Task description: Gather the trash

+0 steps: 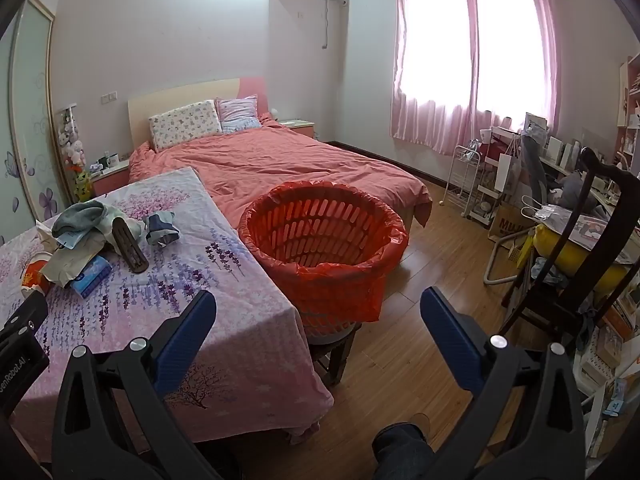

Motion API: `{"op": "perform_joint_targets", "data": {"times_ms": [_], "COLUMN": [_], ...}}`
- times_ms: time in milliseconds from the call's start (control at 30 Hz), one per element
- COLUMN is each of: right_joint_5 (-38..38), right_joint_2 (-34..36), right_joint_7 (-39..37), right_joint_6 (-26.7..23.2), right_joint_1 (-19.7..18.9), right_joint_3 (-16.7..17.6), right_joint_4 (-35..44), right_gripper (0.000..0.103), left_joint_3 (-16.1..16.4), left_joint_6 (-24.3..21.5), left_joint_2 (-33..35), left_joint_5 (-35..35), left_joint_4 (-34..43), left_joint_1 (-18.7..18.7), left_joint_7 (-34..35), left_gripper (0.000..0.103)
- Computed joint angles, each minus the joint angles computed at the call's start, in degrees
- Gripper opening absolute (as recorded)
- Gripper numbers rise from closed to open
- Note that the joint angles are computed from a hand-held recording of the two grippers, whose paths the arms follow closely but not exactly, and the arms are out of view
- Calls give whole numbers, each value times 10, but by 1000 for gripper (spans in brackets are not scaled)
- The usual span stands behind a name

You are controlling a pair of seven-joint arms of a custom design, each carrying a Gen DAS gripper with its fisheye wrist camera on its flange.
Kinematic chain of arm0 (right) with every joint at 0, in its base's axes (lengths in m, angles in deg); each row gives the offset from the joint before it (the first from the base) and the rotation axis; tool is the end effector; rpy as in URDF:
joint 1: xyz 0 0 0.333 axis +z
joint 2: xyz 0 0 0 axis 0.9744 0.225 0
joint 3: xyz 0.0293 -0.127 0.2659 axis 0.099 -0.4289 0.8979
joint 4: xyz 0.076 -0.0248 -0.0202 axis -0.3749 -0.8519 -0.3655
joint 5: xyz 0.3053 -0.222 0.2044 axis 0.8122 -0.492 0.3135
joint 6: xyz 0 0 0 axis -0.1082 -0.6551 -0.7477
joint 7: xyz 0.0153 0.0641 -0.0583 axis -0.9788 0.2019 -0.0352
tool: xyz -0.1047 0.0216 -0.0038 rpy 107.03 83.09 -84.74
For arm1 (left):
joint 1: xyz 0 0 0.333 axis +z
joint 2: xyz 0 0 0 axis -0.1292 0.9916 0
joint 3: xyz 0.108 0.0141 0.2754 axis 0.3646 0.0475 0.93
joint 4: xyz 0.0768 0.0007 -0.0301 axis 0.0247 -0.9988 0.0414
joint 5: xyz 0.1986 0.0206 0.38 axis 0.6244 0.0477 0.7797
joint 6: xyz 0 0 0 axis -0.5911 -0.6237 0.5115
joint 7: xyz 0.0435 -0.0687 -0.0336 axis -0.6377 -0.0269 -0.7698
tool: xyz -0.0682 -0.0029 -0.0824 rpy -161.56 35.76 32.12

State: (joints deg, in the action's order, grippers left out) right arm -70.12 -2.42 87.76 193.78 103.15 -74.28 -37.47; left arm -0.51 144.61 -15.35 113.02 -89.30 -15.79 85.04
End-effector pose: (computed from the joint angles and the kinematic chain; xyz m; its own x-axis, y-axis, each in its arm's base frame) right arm 0.7184 0.1791 0.4565 -0.0620 -0.9980 0.0113 -0.5309 0.0234 -0.8471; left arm 0.6387 -0.1782 0.4811 0.4194 -0.9078 0.0082 -0.5198 -0.2475 -0.8176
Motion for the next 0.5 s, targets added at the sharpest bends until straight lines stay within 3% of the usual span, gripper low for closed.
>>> {"op": "perform_joint_targets", "data": {"times_ms": [500], "right_joint_5": [1], "right_joint_2": [-1], "right_joint_7": [-1], "right_joint_6": [2], "right_joint_1": [1], "right_joint_3": [-2], "right_joint_4": [-2], "right_gripper": [101], "left_joint_3": [0], "left_joint_6": [-1], "left_joint_2": [0], "left_joint_5": [-2], "left_joint_4": [0], "left_joint_1": [0], "left_joint_7": [2], "left_gripper": [99]}}
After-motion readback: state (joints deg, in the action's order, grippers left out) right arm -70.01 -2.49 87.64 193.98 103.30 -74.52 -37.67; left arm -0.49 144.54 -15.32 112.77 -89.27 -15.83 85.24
